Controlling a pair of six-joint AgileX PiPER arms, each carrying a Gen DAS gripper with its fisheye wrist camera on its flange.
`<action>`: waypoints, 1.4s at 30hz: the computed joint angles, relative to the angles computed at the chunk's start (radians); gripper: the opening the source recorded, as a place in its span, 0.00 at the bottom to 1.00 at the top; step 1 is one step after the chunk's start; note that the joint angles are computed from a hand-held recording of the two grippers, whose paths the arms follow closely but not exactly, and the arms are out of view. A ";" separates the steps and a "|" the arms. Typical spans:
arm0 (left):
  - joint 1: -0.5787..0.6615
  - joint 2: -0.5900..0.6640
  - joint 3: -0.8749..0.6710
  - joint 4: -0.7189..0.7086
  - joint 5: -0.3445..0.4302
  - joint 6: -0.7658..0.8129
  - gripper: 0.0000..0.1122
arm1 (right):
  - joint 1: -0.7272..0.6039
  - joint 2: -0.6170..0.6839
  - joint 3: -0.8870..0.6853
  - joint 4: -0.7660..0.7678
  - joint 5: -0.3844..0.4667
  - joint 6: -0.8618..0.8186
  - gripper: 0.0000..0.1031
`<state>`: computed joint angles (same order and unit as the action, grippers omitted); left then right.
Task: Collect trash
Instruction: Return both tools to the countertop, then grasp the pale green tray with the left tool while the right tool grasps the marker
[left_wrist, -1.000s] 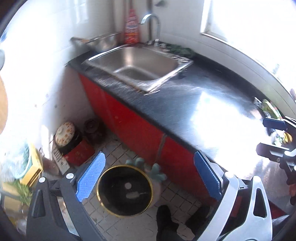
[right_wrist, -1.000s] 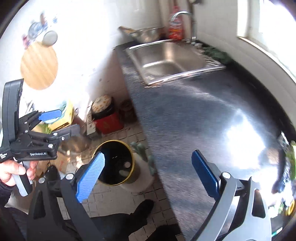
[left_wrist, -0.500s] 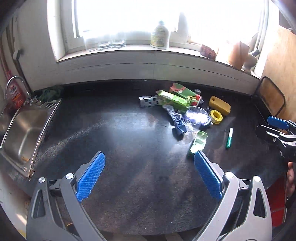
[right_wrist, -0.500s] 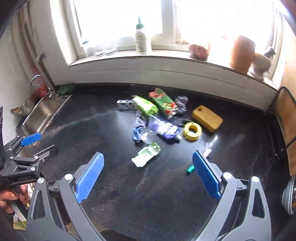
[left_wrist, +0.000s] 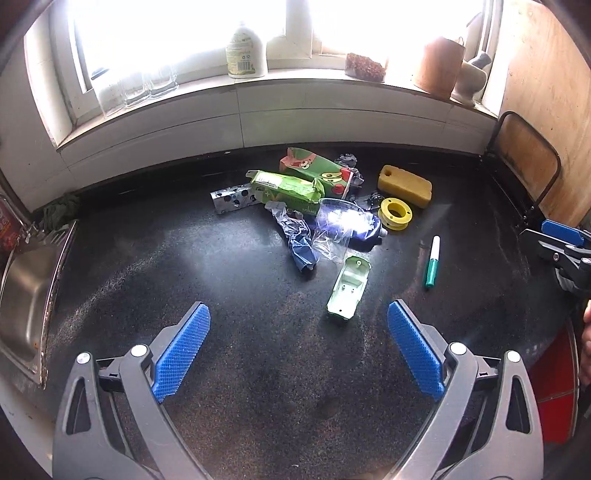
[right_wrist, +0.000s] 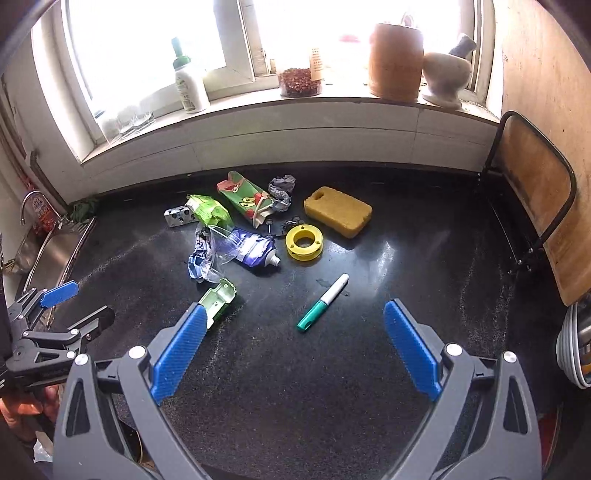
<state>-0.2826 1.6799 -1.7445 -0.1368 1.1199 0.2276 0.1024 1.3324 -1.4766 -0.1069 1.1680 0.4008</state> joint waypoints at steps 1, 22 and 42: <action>-0.005 0.006 0.006 0.001 -0.009 0.004 0.84 | -0.009 0.003 0.011 0.006 -0.010 -0.008 0.90; -0.158 0.247 0.075 0.087 -0.267 -0.038 0.84 | -0.118 0.303 0.149 0.068 -0.240 -0.099 0.88; -0.197 0.343 0.010 0.115 -0.253 -0.098 0.33 | -0.107 0.388 0.112 0.063 -0.250 -0.174 0.14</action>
<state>-0.4796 2.0226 -1.7347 -0.0220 0.8672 0.1293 -0.0046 1.7207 -1.3649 -0.0440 0.9181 0.2273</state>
